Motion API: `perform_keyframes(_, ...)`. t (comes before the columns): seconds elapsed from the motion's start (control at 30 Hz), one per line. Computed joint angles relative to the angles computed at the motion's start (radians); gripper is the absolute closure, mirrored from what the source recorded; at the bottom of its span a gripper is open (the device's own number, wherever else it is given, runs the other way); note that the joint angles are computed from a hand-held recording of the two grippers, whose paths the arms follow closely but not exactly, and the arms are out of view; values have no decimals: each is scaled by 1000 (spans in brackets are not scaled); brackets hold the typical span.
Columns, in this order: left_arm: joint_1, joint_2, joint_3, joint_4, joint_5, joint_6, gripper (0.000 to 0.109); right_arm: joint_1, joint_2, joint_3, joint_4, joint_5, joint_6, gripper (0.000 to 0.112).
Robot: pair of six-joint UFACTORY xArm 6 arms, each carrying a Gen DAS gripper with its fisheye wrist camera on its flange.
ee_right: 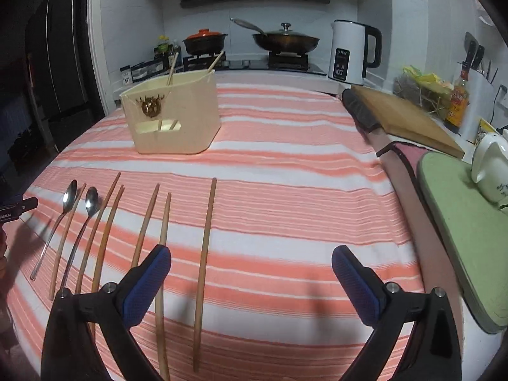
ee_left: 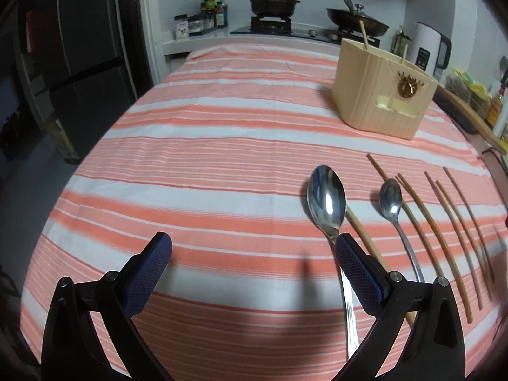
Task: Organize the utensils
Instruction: 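Lower the left tool onto the large metal spoon and close it while the right tool grasps a chopstick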
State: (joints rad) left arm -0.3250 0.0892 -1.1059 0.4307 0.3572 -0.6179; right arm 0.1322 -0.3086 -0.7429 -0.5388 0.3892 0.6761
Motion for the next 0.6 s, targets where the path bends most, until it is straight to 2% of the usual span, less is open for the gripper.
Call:
perform_keyframes(0.07,-10,10,-2,-41,-4,36,6,7,8,-1,3,-11,-16,9)
perform_keyframes(0.13,-21,20,-11,-52,1,48,6,4,8,9,92,-47,-86,9)
perform_keyframes(0.23,-37,38,-29,-47,9,54,6,5,36,-20,40,-21,-47,10)
perform_keyframes(0.33,-49,61,-50,-38,32,52,6,7,78,-46,136,-23,-141,13)
perform_keyframes(0.4,-57,71,-60,-31,46,49,6,13,108,-69,185,-12,-195,28)
perform_keyframes(0.53,-68,81,-69,19,75,31,6,29,157,-108,301,19,-323,45)
perform_keyframes(0.6,-74,86,-74,48,90,17,7,36,183,-128,326,41,-355,61)
